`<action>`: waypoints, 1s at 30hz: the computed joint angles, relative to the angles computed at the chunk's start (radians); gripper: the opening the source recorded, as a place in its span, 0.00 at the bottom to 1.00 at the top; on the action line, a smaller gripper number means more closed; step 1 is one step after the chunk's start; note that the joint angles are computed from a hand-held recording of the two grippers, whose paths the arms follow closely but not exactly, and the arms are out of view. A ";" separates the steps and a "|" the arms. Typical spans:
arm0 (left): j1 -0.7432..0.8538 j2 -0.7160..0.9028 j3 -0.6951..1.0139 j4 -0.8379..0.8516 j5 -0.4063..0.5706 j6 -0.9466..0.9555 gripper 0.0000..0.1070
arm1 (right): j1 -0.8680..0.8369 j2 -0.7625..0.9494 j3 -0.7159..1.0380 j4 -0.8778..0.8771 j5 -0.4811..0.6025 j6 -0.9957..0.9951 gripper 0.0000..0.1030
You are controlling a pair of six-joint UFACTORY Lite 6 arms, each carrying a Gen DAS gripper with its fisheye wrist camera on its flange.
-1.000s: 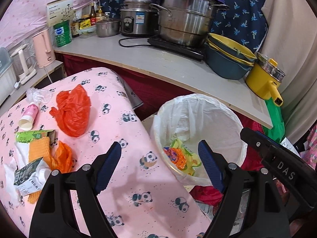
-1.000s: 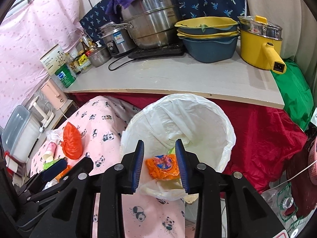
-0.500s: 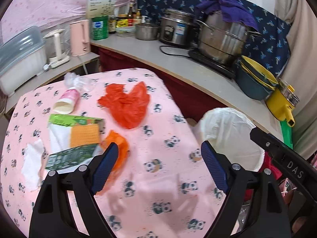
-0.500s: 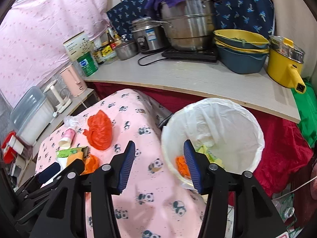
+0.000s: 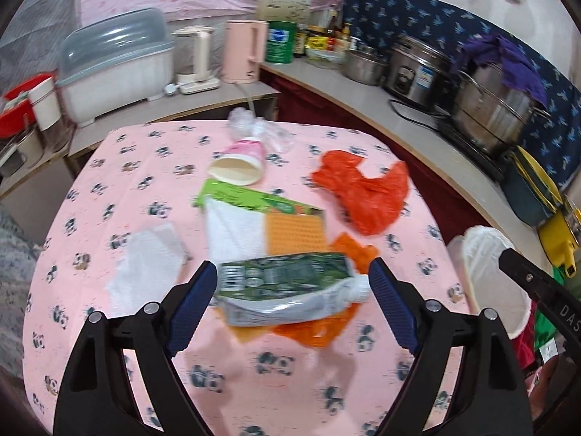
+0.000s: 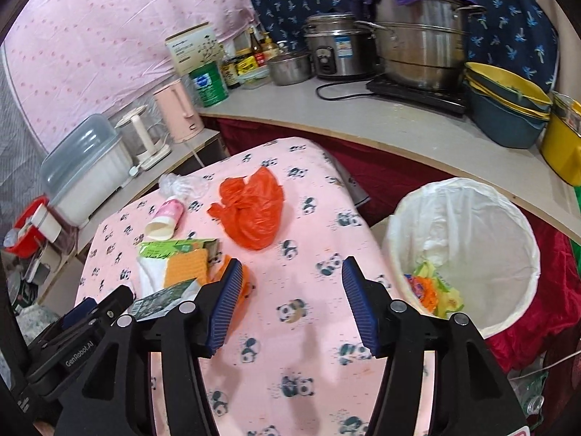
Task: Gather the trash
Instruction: 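Move both grippers back over the remaining trash on the table, then grasp the white tissue with the left gripper while the right grasps the red plastic bag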
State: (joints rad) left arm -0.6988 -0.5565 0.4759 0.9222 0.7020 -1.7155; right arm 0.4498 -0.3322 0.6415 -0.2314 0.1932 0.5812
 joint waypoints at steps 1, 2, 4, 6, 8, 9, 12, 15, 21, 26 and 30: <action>0.034 -0.040 -0.029 -0.017 -0.002 0.028 0.77 | 0.024 0.019 0.010 -0.072 -0.002 0.081 0.55; 0.071 -0.077 -0.056 -0.035 -0.008 0.060 0.78 | 0.050 0.041 0.023 -0.139 -0.003 0.158 0.55; 0.160 -0.155 -0.112 -0.082 -0.031 0.139 0.78 | 0.088 0.075 0.042 -0.238 -0.003 0.272 0.55; 0.274 -0.216 -0.159 -0.148 -0.071 0.249 0.78 | 0.128 0.116 0.065 -0.349 -0.001 0.397 0.57; 0.397 -0.255 -0.194 -0.227 -0.121 0.378 0.78 | 0.152 0.156 0.092 -0.404 -0.001 0.460 0.58; 0.468 -0.273 -0.211 -0.275 -0.149 0.457 0.78 | 0.164 0.177 0.105 -0.436 -0.001 0.495 0.58; 0.641 -0.281 -0.241 -0.411 -0.225 0.669 0.78 | 0.193 0.246 0.153 -0.504 0.001 0.571 0.58; 0.821 -0.245 -0.263 -0.600 -0.312 0.936 0.80 | 0.207 0.315 0.198 -0.531 -0.004 0.603 0.59; 0.976 -0.104 -0.271 -0.762 -0.434 1.173 0.83 | 0.221 0.442 0.290 -0.597 -0.013 0.676 0.62; 1.065 0.082 -0.248 -0.845 -0.546 1.300 0.84 | 0.199 0.546 0.373 -0.591 -0.025 0.671 0.65; 1.107 0.231 -0.214 -1.007 -0.616 1.481 0.84 | 0.170 0.625 0.435 -0.560 -0.037 0.646 0.67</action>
State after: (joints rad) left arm 0.4078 -0.3252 0.2617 -0.0845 0.0855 -0.2342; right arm 0.6196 0.2932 1.0760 -0.7918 0.1564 1.2273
